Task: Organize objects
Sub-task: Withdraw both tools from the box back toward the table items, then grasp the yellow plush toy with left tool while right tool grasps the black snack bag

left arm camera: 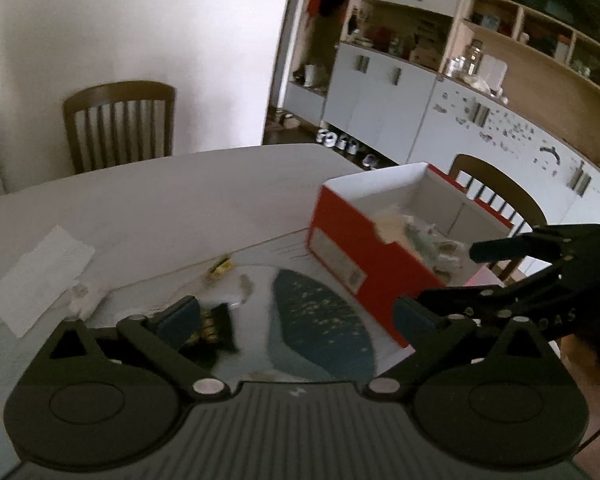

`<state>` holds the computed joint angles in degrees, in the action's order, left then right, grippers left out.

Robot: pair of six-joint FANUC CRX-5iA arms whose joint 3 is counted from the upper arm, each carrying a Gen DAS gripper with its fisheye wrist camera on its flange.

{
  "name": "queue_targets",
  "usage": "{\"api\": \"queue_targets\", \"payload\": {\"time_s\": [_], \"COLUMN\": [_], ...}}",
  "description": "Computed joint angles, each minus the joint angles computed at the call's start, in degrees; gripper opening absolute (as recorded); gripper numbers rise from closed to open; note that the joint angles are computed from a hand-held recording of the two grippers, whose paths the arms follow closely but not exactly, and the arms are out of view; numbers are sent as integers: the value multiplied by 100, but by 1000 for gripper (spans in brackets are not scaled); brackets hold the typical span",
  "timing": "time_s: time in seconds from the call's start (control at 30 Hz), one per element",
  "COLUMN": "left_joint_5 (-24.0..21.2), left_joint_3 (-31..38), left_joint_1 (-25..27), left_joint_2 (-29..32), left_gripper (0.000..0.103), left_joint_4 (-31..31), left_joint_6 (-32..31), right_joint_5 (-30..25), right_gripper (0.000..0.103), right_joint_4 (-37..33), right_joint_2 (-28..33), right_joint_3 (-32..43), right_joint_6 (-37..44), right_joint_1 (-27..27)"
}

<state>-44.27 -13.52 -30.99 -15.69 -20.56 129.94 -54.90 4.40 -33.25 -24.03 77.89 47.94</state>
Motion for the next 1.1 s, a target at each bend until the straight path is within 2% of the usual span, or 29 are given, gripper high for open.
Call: {"api": "queue_targets", "payload": {"time_s": [0.13,0.27,0.4,0.5,0.63,0.83,1.1], "left_joint_5": [-267,-303,-401,-340,-496,-206,301], "left_joint_3": [-124,-429,-652,-882,-1000,-1486,-2035], "left_joint_1": [27,221,431,741,910,1621,2119], "left_joint_2": [-181,-483,-679,-831,-871,-1072,-1143], "left_gripper": [103,103,103,103,103,103,103], "left_joint_4": [-379,-475,-490,-213,-302,299,912], "left_joint_6": [313,445,342,50,32,-287,-1103], "right_joint_5": [32,111,202,251,348,523,583], "right_gripper": [100,100,100,100,100,100,100], "right_joint_4": [384,706,911,1068,1097,1562,1354], "right_joint_2": [32,163,388,606,931,1382,2009], "right_joint_3": [-147,-238,-246,-232,-147,-171,127], "right_joint_6": [-470,-876,-1171,-1392,-1509,-1948,-2024], "right_joint_1": [504,890,1110,1227,1269,1479,1448]}}
